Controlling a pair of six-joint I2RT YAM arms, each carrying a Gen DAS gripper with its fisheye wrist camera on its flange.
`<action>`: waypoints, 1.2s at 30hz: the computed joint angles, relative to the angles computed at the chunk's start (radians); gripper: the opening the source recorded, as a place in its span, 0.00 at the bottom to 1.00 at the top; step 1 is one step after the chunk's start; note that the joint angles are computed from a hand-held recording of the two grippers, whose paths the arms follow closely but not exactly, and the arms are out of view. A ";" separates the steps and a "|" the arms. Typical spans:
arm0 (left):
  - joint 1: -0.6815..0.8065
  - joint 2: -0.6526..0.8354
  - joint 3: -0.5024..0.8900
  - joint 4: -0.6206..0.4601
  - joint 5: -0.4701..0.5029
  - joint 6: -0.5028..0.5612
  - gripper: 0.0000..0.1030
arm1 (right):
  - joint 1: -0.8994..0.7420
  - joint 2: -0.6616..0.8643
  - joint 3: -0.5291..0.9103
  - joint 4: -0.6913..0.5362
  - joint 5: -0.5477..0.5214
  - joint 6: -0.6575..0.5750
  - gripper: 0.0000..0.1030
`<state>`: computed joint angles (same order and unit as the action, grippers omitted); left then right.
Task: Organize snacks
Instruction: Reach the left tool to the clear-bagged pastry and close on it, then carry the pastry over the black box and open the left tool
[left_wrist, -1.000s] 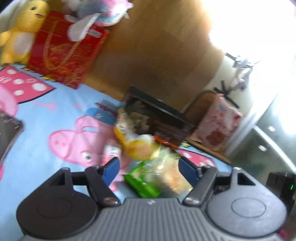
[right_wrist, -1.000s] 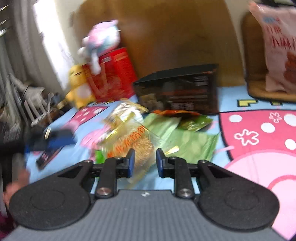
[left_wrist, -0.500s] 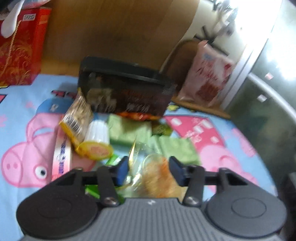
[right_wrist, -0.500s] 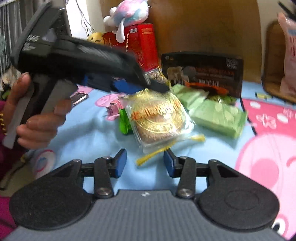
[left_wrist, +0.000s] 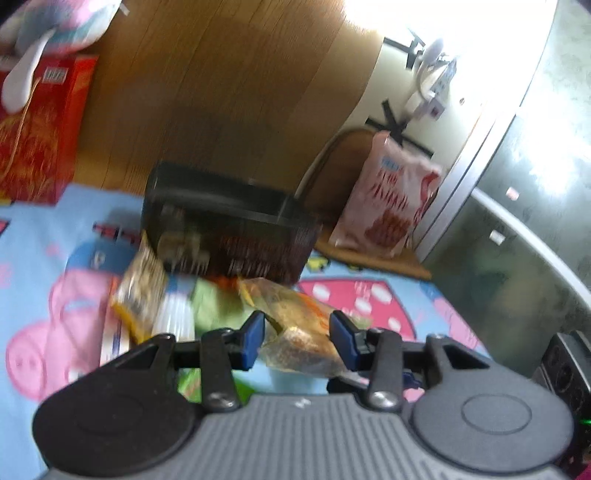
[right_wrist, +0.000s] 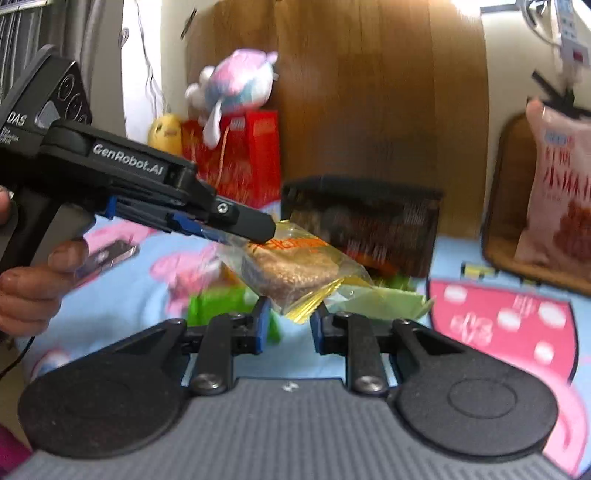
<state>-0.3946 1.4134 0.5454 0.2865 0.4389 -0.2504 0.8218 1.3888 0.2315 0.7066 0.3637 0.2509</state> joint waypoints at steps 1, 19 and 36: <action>0.002 0.006 0.028 -0.012 -0.002 0.002 0.37 | -0.039 0.008 0.021 0.010 -0.024 -0.021 0.24; 0.021 0.418 0.490 -0.018 -0.119 -0.040 0.44 | -0.409 0.382 0.291 0.222 -0.196 -0.180 0.28; 0.191 0.360 0.252 0.042 -0.032 -0.123 0.41 | -0.432 0.333 0.255 0.051 -0.450 0.092 0.38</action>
<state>-0.2032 1.7734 0.7975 0.3281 0.4066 -0.3735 0.3901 1.7222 0.4866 0.7575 -0.0859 0.3433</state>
